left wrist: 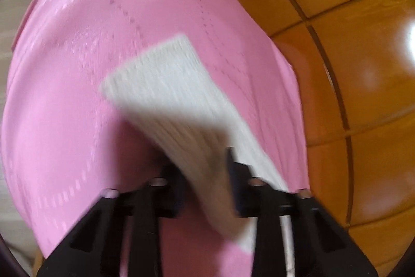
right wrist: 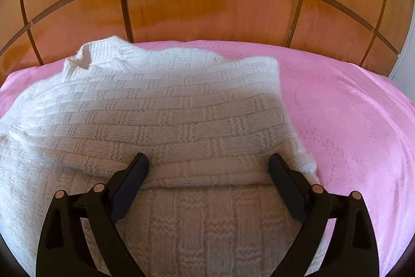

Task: Fold small clothes

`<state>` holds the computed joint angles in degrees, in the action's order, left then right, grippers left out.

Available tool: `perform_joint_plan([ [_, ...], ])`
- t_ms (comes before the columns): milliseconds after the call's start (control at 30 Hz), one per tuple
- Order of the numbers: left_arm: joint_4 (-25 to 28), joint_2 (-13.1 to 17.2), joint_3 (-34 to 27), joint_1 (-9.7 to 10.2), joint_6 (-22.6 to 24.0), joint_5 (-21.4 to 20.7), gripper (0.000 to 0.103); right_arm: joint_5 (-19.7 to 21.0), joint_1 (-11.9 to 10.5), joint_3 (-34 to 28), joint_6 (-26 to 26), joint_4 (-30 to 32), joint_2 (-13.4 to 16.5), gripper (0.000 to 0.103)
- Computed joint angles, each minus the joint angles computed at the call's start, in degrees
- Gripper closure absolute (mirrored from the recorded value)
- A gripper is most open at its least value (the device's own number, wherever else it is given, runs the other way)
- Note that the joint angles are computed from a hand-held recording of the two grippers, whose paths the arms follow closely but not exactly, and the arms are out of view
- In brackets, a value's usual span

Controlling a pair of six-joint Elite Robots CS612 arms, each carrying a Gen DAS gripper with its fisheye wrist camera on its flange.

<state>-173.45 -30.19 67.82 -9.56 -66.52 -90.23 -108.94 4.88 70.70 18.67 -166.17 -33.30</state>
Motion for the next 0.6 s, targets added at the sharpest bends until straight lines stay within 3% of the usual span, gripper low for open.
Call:
perform_joint_plan([
  [67, -0.21, 0.2, -0.82, -0.1, 0.56, -0.5, 0.096, -0.22, 0.03, -0.1, -0.1, 0.13, 0.08, 0.009],
  [167, -3.87, -0.57, -0.57, -0.93, 7.04, -1.19, 0.096, -0.63, 0.11, -0.29, -0.22, 0.39, 0.15, 0.009],
  [300, -5.65, -0.95, -2.19, -3.83, 17.82, -4.74, 0.096, -1.23, 0.23, -0.39, -0.38, 0.58, 0.19, 0.009],
  [467, 0.03, 1.09, -7.74, -8.08, 25.05, -12.2, 0.096, -1.04, 0.16, -0.3, -0.44, 0.45, 0.11, 0.009],
  [600, 4.8, 2.93, -11.15, -11.34, 31.52, -15.33, 0.096, -0.53, 0.04, -0.17, -0.25, 0.19, 0.03, 0.009],
])
